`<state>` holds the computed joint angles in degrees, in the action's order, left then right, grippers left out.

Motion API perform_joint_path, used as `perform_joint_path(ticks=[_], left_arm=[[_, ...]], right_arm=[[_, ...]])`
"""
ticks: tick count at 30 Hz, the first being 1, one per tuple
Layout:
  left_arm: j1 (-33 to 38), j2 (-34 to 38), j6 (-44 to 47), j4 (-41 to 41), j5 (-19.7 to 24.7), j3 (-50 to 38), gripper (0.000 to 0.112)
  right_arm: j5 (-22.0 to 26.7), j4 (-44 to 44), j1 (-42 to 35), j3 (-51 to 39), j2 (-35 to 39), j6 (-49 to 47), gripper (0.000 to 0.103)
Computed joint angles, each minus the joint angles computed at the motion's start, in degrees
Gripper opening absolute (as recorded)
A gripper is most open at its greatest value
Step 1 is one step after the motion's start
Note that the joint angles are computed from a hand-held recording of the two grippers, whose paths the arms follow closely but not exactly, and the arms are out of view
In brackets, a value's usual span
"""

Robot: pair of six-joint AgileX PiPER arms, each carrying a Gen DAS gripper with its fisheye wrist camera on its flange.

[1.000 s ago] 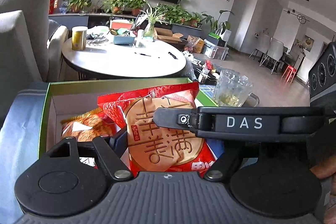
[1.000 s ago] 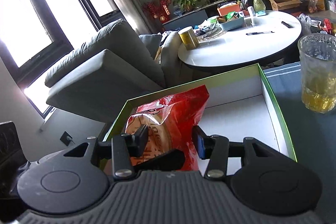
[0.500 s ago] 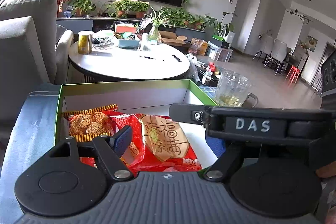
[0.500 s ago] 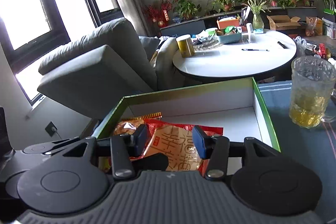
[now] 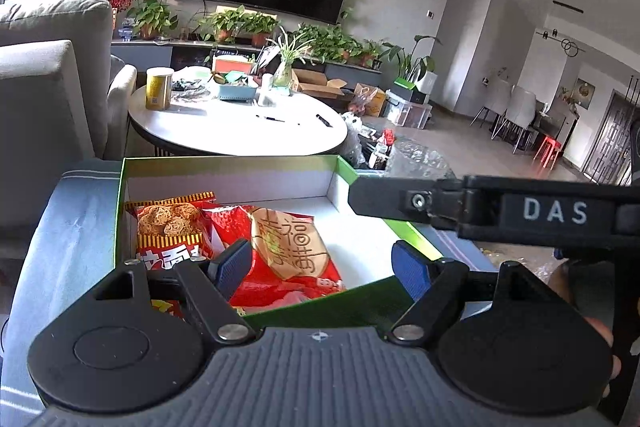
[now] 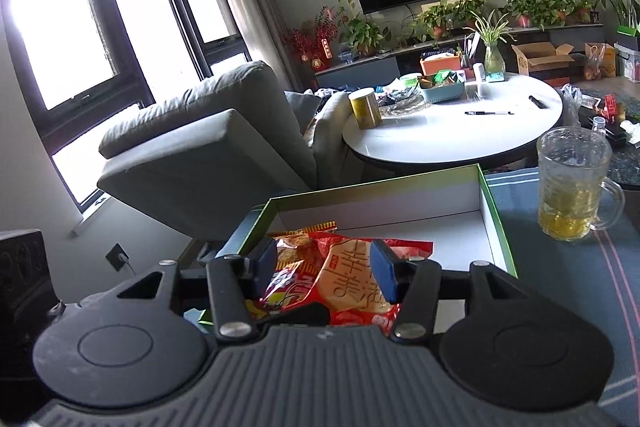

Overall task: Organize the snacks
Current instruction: 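Return the right gripper to the pile and grasp the bagged bread loaf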

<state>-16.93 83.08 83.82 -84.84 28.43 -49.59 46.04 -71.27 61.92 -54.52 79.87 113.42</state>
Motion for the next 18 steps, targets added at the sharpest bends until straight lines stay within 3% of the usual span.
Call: perform_joint_path(ticks=[18], left_arm=[[-0.57,-9.6,-0.99,0.99,1.36,6.93,0.078]], right_arm=[[11.18,1.29,11.01,5.32,-8.36,4.19,0.067]])
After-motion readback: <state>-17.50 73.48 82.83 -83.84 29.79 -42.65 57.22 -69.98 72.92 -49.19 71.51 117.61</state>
